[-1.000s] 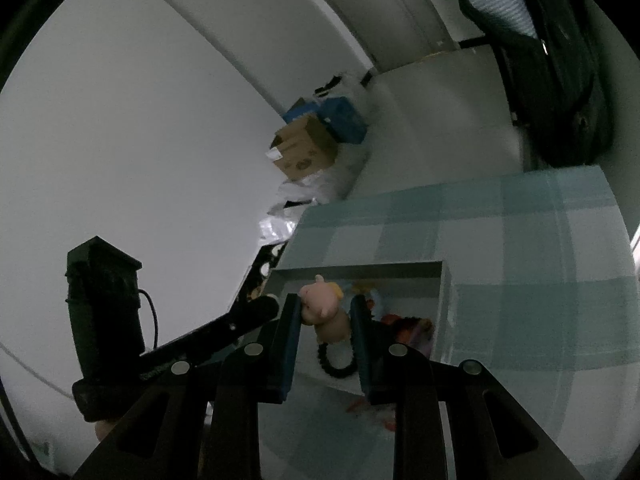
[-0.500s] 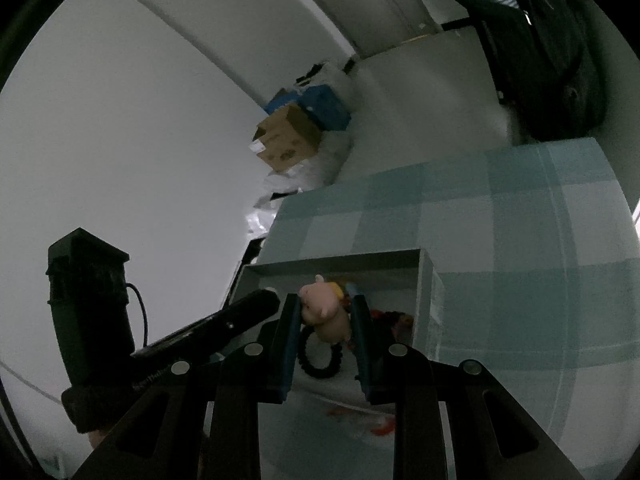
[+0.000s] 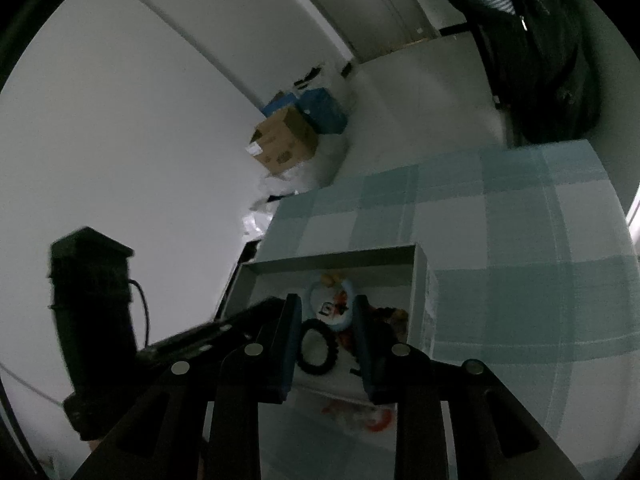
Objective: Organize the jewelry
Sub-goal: 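Lower pig plush and flower charm into the box, opening both tools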
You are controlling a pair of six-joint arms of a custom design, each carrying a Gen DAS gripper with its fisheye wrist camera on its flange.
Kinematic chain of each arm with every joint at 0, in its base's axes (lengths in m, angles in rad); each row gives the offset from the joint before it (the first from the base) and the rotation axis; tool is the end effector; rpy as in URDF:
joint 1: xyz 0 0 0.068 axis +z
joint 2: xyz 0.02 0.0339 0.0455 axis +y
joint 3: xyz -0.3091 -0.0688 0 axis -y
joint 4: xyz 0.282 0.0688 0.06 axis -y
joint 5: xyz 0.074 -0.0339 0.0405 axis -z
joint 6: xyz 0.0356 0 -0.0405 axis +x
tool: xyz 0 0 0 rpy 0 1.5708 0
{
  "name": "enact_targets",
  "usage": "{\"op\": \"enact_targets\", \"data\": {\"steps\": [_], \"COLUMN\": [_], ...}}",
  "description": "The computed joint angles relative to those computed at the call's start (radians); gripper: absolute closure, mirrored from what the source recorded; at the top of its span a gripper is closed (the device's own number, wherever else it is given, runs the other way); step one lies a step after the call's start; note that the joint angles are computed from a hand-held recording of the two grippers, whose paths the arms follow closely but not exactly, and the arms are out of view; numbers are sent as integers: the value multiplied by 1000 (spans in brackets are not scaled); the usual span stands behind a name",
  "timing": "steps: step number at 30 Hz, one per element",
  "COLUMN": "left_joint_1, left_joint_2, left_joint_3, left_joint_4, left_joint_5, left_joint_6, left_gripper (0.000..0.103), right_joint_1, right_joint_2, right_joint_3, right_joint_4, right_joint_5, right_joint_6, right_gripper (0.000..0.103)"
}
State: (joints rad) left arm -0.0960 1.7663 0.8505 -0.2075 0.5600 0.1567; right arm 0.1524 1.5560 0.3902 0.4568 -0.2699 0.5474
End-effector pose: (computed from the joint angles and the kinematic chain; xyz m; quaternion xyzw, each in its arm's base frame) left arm 0.3411 -0.0518 0.1357 0.1789 0.9219 -0.2629 0.2213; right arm 0.2594 0.0494 0.1165 0.1216 0.8939 0.2567 0.3469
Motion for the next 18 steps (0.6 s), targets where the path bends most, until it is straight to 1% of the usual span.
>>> {"op": "enact_targets", "data": {"steps": [1, 2, 3, 5, 13, 14, 17, 18], "left_joint_1": [2, 4, 7, 13, 7, 6, 10, 14], "left_joint_2": [6, 11, 11, 6, -62, -73, -94, -100], "left_joint_3": [5, 7, 7, 2, -51, -59, -76, -81], "left_joint_4": [-11, -18, -21, -27, 10, 15, 31, 34], "left_joint_5": [-2, -2, -1, -2, -35, -43, -47, -44], "left_joint_6": [1, 2, 2, 1, 5, 6, 2, -1], "left_gripper": [87, 81, 77, 75, 74, 74, 73, 72], "right_joint_1": [1, -2, -6, -8, 13, 12, 13, 15], "right_joint_2": [-10, -21, -32, -48, -53, -61, -93, -104], "right_joint_3": [-4, -12, -20, -35, -67, -71, -95, -104], "right_joint_4": [-2, 0, 2, 7, 5, 4, 15, 19], "right_joint_5": [12, 14, 12, 21, 47, 49, 57, 62], "right_joint_6": [-3, -6, -7, -5, -26, -30, -31, -31], "right_gripper": [76, 74, 69, 63, 63, 61, 52, 51]}}
